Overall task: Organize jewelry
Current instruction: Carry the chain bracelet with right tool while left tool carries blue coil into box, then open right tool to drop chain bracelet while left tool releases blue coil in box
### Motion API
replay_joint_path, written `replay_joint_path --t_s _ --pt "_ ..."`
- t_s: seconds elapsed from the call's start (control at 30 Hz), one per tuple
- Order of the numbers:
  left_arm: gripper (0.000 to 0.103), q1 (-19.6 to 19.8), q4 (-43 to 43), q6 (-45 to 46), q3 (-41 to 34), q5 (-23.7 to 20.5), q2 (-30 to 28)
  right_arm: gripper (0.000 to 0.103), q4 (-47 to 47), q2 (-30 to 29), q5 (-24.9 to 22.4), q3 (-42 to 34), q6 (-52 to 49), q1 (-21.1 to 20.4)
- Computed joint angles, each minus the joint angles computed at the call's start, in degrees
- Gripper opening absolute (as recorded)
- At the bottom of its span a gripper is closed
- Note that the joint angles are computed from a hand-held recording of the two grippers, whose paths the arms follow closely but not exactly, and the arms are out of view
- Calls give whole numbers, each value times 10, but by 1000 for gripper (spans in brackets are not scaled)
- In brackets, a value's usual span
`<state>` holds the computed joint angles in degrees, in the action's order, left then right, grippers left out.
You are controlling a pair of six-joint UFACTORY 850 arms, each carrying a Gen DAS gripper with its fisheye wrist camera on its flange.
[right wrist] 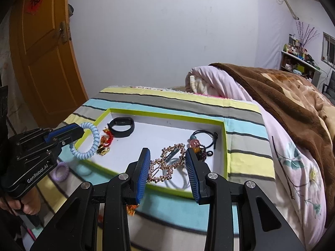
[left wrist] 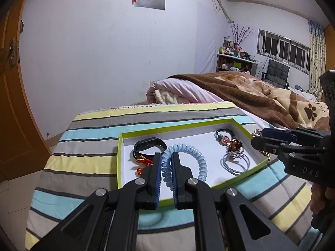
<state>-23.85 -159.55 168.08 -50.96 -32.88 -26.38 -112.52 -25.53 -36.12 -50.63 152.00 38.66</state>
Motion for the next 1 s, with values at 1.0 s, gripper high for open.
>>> replay_joint_path --t_s 1.0 --pt "11 8 176 -169 -113 104 -97 36 16 -115 116 -115 -76 -87"
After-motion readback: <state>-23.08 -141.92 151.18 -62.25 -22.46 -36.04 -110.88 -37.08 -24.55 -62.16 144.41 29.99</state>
